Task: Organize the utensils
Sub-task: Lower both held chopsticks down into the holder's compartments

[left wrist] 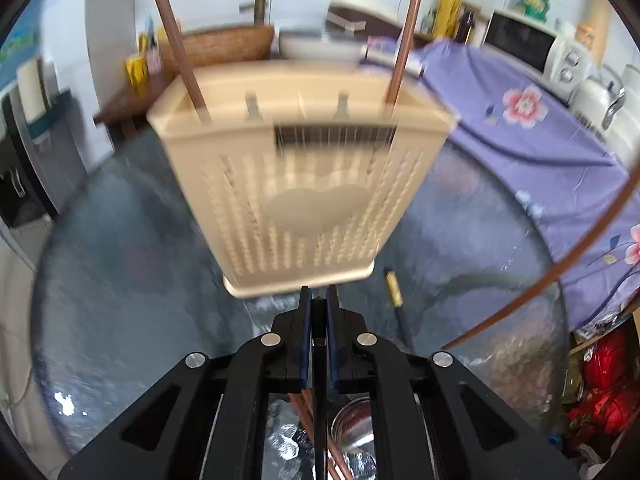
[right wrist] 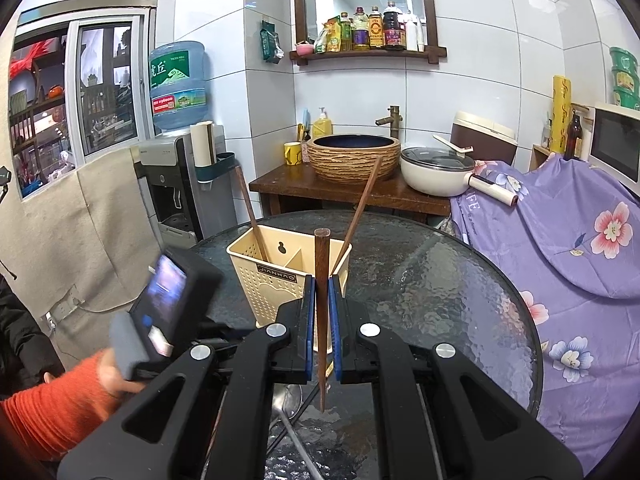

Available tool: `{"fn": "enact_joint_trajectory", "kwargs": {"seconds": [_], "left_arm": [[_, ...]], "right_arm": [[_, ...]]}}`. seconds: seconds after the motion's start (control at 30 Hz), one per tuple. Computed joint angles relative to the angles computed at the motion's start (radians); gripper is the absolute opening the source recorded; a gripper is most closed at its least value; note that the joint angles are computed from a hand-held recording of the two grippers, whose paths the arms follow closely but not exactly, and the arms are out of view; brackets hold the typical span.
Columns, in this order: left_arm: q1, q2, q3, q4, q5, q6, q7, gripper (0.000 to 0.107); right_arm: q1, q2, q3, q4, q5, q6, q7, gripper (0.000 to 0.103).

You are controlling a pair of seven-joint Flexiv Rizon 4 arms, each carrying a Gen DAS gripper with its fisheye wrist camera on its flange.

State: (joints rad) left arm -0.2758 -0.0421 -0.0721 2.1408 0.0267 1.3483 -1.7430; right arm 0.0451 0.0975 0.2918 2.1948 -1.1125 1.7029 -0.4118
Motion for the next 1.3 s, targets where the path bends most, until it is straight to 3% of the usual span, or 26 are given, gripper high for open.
{"fn": "enact_joint_trajectory", "kwargs": {"seconds": [0.2,0.47,0.6,0.7,0.83,0.93,1.0,1.13,1.3], "left_arm": [[0.017,0.147,0.000,0.039,0.035,0.048,-0.009,0.007],[0.073,0.221,-0.037,0.027,0.077,0.045,-0.038,0.007],[0.066,0.242,-0.021,0.033,0.038,0.044,0.001,0.007],[0.061,0.249,-0.017,0.026,0.009,0.044,0.029,0.007],[0.060,0.264,-0.010,0.007,-0.029,0.043,0.066,0.007],[0.013,0.260,0.025,-0.019,-0.134,0.038,0.155,0.007],[0.002,0.254,0.030,-0.056,-0.187,0.017,0.198,0.007],[0.046,0.244,-0.003,-0.142,-0.165,-0.030,0.183,0.007],[0.085,0.214,-0.023,-0.257,-0.132,-0.056,0.128,0.007]], "right_arm": [[0.119,0.025,-0.029,0.016,0.257,-0.042,-0.213,0.007],[0.220,0.048,-0.035,-0.004,0.514,-0.088,-0.440,0.007],[0.229,0.052,-0.024,-0.025,0.563,-0.100,-0.492,0.007],[0.309,0.060,-0.054,-0.048,0.695,-0.139,-0.603,0.007],[0.355,0.061,-0.069,-0.096,0.810,-0.176,-0.698,0.007],[0.405,0.057,-0.092,-0.164,0.923,-0.226,-0.793,0.007],[0.404,0.044,-0.088,-0.206,0.952,-0.247,-0.822,0.007],[0.402,0.009,-0.088,-0.323,1.003,-0.292,-0.866,0.007],[0.347,-0.057,-0.072,-0.429,0.860,-0.302,-0.754,0.007]]}}
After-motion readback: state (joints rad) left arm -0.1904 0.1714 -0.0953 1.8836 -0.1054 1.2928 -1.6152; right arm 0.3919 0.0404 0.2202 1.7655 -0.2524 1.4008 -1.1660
